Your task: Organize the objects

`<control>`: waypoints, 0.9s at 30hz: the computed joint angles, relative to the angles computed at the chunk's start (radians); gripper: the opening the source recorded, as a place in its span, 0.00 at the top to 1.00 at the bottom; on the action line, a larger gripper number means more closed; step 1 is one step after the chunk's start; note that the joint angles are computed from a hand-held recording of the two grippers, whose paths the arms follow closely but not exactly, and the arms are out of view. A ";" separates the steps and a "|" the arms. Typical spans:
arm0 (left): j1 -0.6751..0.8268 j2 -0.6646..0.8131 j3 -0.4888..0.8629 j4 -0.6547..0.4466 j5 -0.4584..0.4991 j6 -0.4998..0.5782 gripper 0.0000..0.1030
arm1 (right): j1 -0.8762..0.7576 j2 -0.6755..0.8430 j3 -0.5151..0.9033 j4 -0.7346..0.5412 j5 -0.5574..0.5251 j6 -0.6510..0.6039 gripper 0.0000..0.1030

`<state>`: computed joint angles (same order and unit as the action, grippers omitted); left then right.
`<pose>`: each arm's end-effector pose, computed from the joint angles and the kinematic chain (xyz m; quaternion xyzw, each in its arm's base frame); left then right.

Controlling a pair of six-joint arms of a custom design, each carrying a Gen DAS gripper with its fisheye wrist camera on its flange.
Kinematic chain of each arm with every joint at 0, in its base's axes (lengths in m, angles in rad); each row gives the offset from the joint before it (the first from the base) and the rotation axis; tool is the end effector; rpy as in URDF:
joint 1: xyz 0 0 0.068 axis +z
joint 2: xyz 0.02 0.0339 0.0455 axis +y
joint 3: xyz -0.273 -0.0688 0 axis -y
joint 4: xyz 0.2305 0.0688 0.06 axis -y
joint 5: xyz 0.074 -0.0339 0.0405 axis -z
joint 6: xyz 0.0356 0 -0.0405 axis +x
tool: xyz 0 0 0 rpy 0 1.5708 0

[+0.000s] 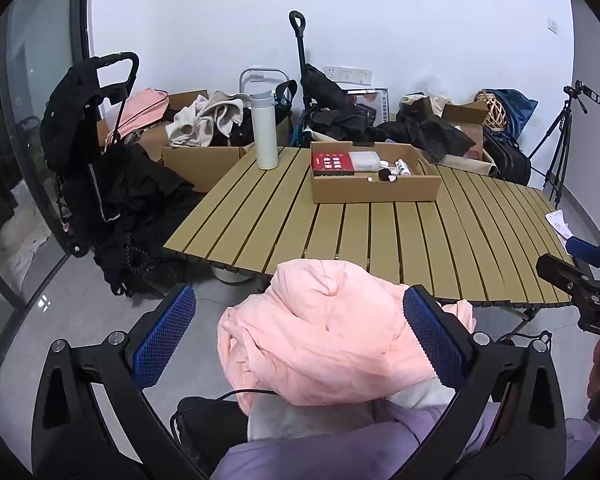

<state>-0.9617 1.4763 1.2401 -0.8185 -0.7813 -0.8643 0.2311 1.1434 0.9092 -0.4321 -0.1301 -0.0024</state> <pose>0.1815 -0.2164 0.3033 -0.0535 0.8977 0.0384 0.4356 0.2237 0.0574 0.2993 -0.1328 0.8881 0.1078 0.4265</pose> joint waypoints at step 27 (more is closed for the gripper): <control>0.007 0.003 -0.009 -0.006 0.015 0.012 0.00 | 0.003 0.018 0.013 -0.023 0.029 -0.005 0.06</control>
